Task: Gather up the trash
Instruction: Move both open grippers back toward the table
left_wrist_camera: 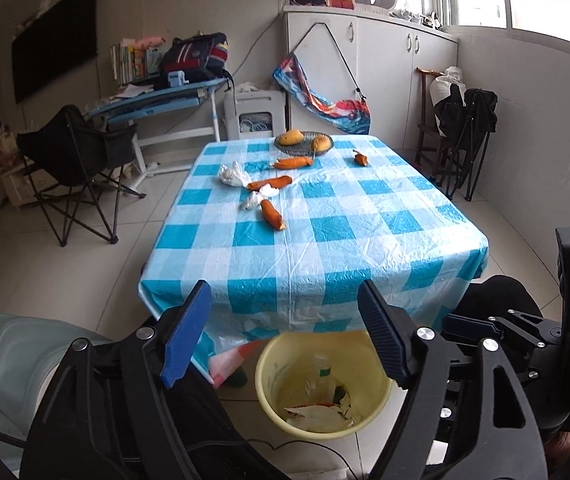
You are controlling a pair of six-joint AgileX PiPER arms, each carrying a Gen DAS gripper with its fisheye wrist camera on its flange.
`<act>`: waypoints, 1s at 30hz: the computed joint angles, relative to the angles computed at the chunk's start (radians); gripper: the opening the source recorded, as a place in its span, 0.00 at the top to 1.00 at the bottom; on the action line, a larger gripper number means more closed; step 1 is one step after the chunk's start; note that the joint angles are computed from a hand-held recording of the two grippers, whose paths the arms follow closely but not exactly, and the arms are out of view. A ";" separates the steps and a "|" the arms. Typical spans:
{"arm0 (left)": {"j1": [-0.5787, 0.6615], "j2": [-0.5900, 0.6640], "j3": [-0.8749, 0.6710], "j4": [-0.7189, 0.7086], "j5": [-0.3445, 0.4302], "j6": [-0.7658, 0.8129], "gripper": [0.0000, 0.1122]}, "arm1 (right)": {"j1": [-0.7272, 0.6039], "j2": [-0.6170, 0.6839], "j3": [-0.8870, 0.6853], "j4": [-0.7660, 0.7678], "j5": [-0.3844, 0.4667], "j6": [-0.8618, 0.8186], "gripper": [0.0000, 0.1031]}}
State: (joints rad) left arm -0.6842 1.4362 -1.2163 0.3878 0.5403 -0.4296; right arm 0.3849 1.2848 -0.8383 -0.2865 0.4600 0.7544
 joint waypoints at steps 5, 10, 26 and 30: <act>-0.024 -0.024 0.019 0.115 -0.013 -0.106 0.29 | 0.015 -0.012 0.004 -0.078 0.011 0.080 0.24; -0.042 -0.034 0.030 0.182 -0.009 -0.164 0.27 | 0.027 -0.020 0.008 -0.135 0.023 0.144 0.20; -0.041 -0.036 0.041 0.218 -0.013 -0.210 0.23 | 0.027 -0.021 0.009 -0.162 0.035 0.175 0.15; -0.038 -0.037 0.043 0.216 -0.013 -0.207 0.23 | 0.030 -0.021 0.009 -0.165 0.037 0.178 0.15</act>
